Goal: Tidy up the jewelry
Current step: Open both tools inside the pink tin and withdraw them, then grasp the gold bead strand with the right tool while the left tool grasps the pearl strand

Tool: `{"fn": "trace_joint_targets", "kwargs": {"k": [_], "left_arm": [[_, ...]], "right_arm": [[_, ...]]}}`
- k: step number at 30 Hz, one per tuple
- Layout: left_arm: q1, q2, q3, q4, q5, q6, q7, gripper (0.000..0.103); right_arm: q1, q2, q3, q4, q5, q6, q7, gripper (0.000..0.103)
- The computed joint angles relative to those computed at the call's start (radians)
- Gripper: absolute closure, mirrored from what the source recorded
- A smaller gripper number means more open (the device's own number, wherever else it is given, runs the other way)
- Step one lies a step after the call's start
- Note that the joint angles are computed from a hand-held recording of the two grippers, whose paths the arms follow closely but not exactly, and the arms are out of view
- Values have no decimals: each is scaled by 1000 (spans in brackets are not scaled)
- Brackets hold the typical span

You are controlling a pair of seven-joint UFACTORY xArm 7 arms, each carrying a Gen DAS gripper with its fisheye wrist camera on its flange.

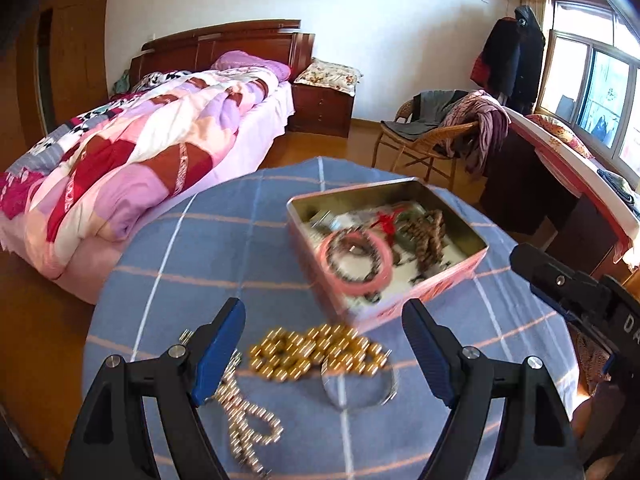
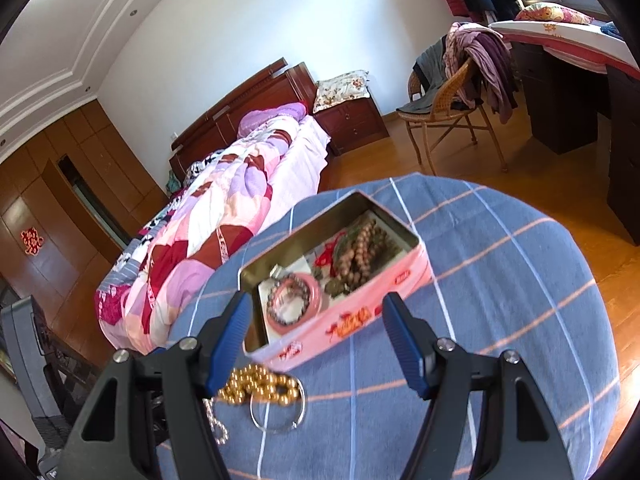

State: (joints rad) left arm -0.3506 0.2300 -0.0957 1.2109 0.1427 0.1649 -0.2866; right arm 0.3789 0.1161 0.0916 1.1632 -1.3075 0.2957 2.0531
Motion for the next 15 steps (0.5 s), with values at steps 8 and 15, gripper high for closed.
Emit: {"fn": "trace_joint_targets", "kwargs": {"k": [8,15], "left_arm": [[-28,-93,113,-199,166,-108,-166,22],[9,-123,146,-266,369,-113,-329,22]], "right_arm": [[29,2,23,-39,67,51,-84,34],[53,48,16,-40,179,21,-199,43]]}}
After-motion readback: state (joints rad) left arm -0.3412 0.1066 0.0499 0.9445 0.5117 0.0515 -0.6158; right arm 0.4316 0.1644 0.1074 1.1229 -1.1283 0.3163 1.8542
